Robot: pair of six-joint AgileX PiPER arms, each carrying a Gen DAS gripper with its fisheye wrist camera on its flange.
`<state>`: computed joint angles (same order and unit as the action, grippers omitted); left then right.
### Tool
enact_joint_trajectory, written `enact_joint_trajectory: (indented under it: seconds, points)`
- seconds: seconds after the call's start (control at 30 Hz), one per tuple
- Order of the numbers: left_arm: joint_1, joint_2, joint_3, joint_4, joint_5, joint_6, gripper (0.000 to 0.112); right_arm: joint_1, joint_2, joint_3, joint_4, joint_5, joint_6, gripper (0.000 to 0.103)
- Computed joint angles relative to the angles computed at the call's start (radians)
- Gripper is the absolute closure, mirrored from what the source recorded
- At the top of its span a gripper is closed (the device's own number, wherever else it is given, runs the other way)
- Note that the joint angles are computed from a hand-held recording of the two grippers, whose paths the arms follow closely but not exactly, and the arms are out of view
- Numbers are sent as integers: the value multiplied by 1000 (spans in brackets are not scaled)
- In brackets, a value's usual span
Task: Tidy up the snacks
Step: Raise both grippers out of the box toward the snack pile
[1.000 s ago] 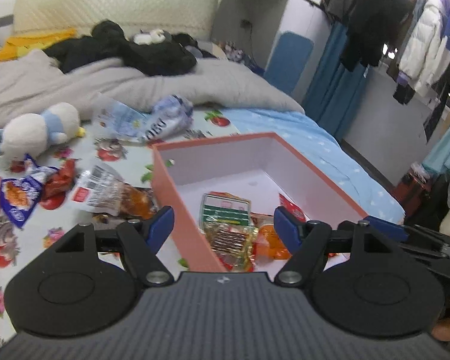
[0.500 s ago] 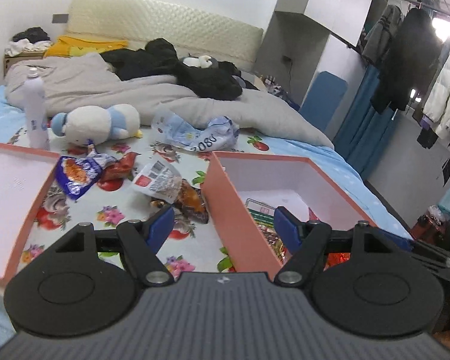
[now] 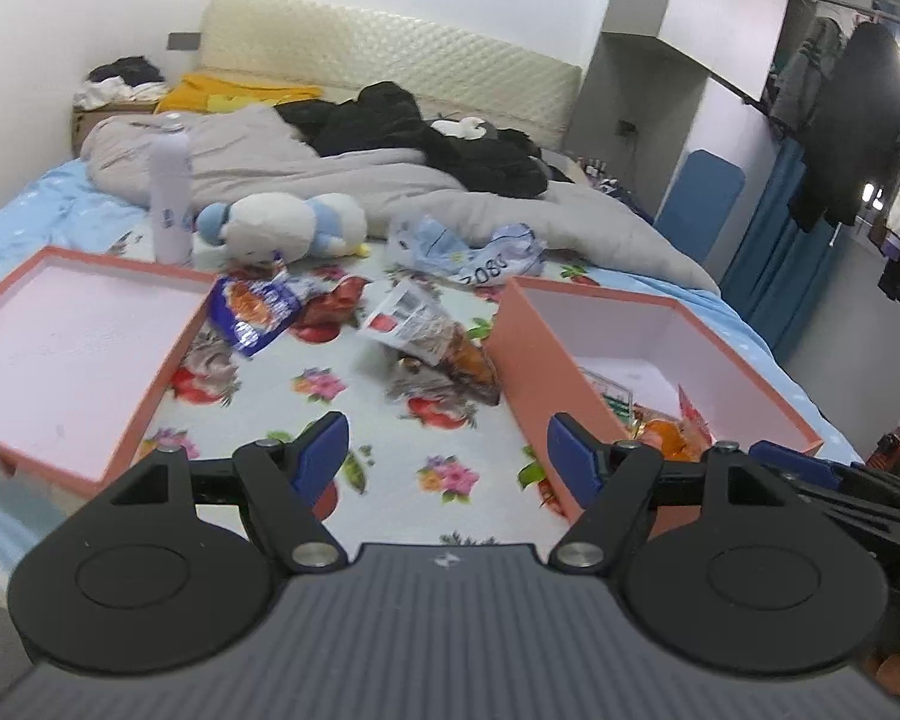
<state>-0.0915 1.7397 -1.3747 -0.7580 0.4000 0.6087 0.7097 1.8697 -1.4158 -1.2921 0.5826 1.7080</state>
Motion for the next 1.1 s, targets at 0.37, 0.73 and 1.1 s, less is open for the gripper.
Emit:
enact_joint_trajectory:
  seconds: [0.37,0.73,1.1]
  points:
    - [40,28,11,-3,11,-11,35,17,103,-111,117,3,-169,52]
    - [67,177,-159,100,45,-130,35,-35,247,-313,211,-25,-320,52]
    - [77,564,-721,317,290,-381,34,-113,555,-819,550,20,-805,52]
